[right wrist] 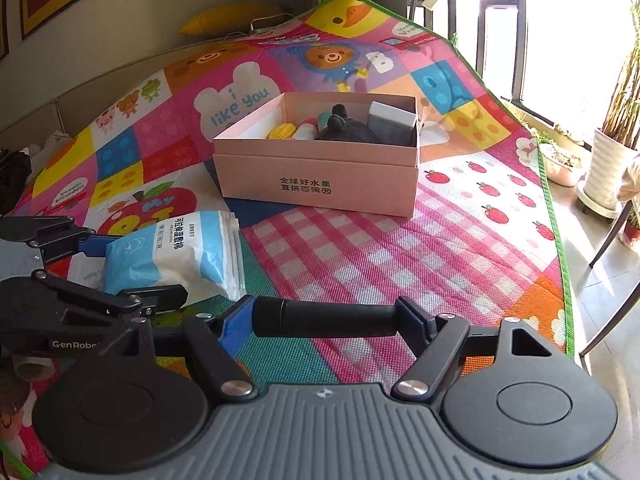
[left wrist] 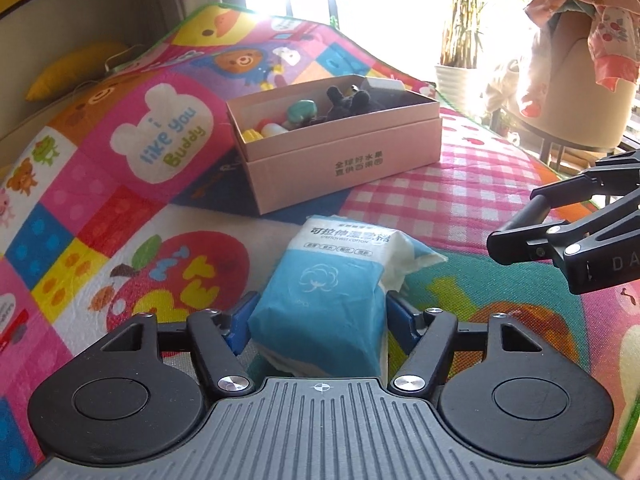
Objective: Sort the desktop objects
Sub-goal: 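Carry the black tube into the box with the right gripper while the left drops the tissue pack in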
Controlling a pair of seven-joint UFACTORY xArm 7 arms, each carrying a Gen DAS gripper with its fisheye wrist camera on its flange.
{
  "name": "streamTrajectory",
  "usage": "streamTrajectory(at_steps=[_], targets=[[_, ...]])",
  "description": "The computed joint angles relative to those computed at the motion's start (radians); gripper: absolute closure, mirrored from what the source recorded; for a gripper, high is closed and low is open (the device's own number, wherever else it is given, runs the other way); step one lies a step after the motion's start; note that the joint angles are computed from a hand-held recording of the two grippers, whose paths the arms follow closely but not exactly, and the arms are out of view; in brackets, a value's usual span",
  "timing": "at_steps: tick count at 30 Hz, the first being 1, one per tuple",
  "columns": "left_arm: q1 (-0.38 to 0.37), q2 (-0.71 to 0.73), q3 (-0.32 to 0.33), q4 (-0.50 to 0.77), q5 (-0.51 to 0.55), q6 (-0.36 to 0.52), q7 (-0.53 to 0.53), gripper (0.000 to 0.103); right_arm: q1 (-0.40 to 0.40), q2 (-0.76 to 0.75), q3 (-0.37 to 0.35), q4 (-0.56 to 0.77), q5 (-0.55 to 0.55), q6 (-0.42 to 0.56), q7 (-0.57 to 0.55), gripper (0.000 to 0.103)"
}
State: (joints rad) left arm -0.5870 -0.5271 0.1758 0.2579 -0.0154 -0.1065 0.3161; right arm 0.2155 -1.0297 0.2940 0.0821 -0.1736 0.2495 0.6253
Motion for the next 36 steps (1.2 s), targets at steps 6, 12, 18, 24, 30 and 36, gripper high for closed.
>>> streamTrajectory(at_steps=[6, 12, 18, 24, 30, 36], targets=[[0.023, -0.138, -0.038, -0.048, 0.015, 0.043, 0.024, 0.040, 0.061, -0.131, -0.011, -0.018, -0.003, 0.091, -0.028, 0.028], [0.081, -0.192, -0.100, -0.012, 0.019, 0.014, 0.007, 0.041, 0.092, -0.263, -0.022, -0.013, -0.004, 0.169, -0.057, 0.028], [0.156, -0.063, -0.176, 0.133, 0.034, -0.123, -0.043, 0.041, 0.055, -0.280, -0.083, 0.039, -0.018, 0.089, -0.183, 0.028], [0.199, 0.222, -0.208, 0.315, 0.029, -0.303, -0.171, 0.041, -0.171, -0.078, -0.071, 0.153, -0.021, -0.158, -0.236, 0.028], [0.285, 0.492, -0.291, 0.486, 0.031, -0.340, -0.225, 0.032, -0.347, 0.190, 0.002, 0.298, -0.005, -0.288, -0.264, 0.028], [0.362, 0.468, -0.238, 0.329, 0.336, -0.465, -0.403, 0.007, -0.430, 0.412, 0.055, 0.437, 0.006, -0.321, -0.277, 0.028]])
